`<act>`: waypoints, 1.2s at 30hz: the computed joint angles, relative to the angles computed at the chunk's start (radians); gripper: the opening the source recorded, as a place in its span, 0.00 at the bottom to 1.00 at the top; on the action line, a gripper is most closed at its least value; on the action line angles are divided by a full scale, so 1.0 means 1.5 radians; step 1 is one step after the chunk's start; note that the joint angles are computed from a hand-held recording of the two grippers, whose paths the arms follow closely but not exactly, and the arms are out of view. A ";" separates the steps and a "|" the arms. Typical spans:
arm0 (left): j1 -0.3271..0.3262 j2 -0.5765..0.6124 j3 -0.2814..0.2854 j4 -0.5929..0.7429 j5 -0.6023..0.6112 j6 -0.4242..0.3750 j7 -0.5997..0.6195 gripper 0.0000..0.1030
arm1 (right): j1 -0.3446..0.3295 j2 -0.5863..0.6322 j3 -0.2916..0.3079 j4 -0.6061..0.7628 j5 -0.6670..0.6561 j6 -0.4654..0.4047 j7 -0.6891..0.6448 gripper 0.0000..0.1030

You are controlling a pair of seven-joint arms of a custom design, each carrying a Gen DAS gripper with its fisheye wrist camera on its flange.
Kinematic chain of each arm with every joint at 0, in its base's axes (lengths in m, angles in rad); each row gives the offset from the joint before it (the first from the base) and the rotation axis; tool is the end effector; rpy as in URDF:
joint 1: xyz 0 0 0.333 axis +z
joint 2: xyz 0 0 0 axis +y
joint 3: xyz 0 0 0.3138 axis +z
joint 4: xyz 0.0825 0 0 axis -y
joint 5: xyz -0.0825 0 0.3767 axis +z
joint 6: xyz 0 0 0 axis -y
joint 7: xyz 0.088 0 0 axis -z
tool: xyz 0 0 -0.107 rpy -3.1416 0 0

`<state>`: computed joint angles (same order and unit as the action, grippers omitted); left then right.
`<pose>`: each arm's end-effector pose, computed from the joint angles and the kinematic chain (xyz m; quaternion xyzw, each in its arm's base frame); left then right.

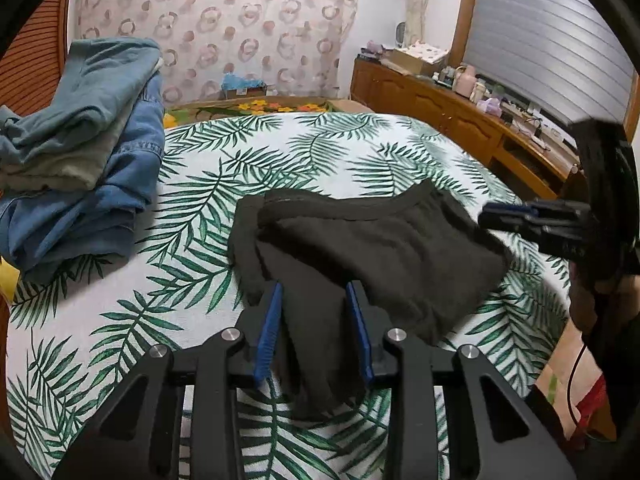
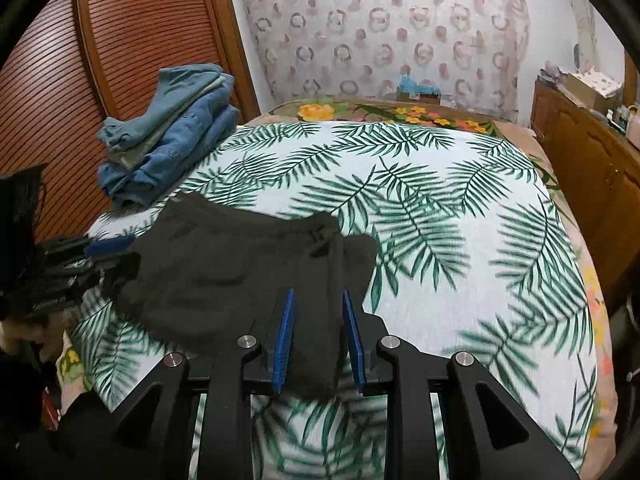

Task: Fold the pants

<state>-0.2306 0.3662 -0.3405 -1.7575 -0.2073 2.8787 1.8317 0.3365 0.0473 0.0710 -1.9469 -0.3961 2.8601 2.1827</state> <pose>0.6005 -0.3362 0.4611 -0.4368 0.8115 -0.3669 0.1268 0.5532 0.2610 0.5570 -0.6767 0.5970 -0.2347 0.3614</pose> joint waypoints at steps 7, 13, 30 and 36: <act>-0.005 0.011 0.010 0.011 0.015 -0.011 -0.014 0.33 | 0.000 0.093 0.002 0.131 0.103 -0.058 -0.136 0.25; 0.000 0.018 0.005 0.023 0.012 -0.026 -0.007 0.33 | 0.011 0.160 -0.014 0.226 0.131 -0.121 -0.172 0.25; -0.007 0.027 0.014 0.036 0.024 -0.030 -0.029 0.34 | 0.043 0.122 -0.055 0.158 0.018 -0.065 -0.039 0.04; -0.010 0.031 0.019 0.037 0.033 -0.032 -0.038 0.35 | 0.029 0.095 -0.034 0.134 0.025 -0.074 -0.056 0.23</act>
